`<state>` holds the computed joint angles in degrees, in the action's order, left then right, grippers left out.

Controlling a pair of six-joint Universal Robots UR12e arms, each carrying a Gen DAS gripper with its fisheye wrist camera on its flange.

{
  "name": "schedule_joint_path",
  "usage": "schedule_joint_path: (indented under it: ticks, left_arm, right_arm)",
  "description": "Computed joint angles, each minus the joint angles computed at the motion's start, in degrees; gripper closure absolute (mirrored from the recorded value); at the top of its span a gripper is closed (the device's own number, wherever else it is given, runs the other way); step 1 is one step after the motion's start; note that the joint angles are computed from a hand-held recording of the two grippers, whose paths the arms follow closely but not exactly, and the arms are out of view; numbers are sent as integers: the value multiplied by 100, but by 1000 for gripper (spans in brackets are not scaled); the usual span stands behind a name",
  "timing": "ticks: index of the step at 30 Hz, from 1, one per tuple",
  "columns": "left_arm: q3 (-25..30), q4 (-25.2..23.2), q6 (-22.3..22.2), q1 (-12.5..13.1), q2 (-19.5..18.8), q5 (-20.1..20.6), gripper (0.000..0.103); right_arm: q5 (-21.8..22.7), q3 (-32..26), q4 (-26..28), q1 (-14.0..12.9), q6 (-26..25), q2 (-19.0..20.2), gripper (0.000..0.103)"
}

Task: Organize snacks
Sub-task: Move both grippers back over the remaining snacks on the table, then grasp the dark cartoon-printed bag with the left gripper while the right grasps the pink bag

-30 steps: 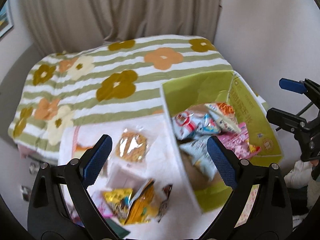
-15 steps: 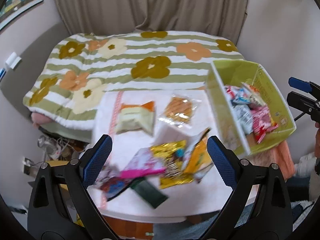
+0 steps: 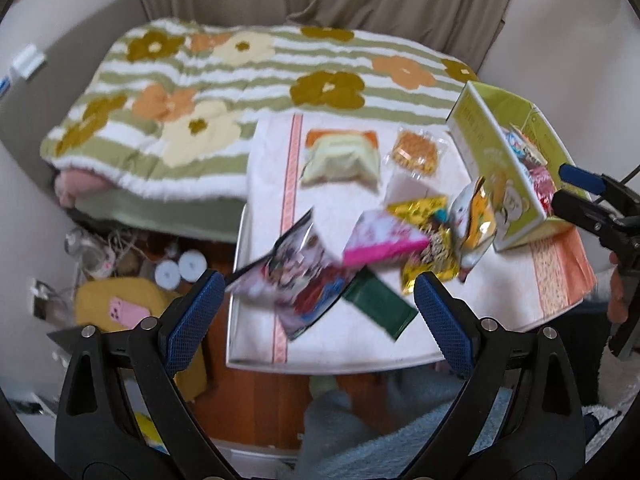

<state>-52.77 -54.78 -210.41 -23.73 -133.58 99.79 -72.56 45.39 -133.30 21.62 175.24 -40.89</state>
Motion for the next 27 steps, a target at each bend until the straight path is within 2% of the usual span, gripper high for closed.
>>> schedule_joint_path:
  ticks: [3,6,12,18,22,27]
  left_arm:
    - [-390,249,-212,92,131,-340,8]
    - [-557,344,-421,145,128,-599,8]
    - [-618,516,-999,212,-74,-950,8]
    - [-449,568,-1374,229,-350,-901,8]
    - [-294,574,-1459,229,-515,-861,8]
    - [-71,381,-1428,233,-698,-827,8]
  right_arm:
    - [-46,-189,337,83,-133,139,5]
    - [-164,-417,653,149,-407,295,5]
    - [-295,-945,1101,244,-1330,710,5]
    - [-497,-1191,1047,346,-2485,1008,5]
    - [-763,-1423,1054,416,-3187,1224,6]
    - [-785,-1699,1161,442,-3594,1437,6]
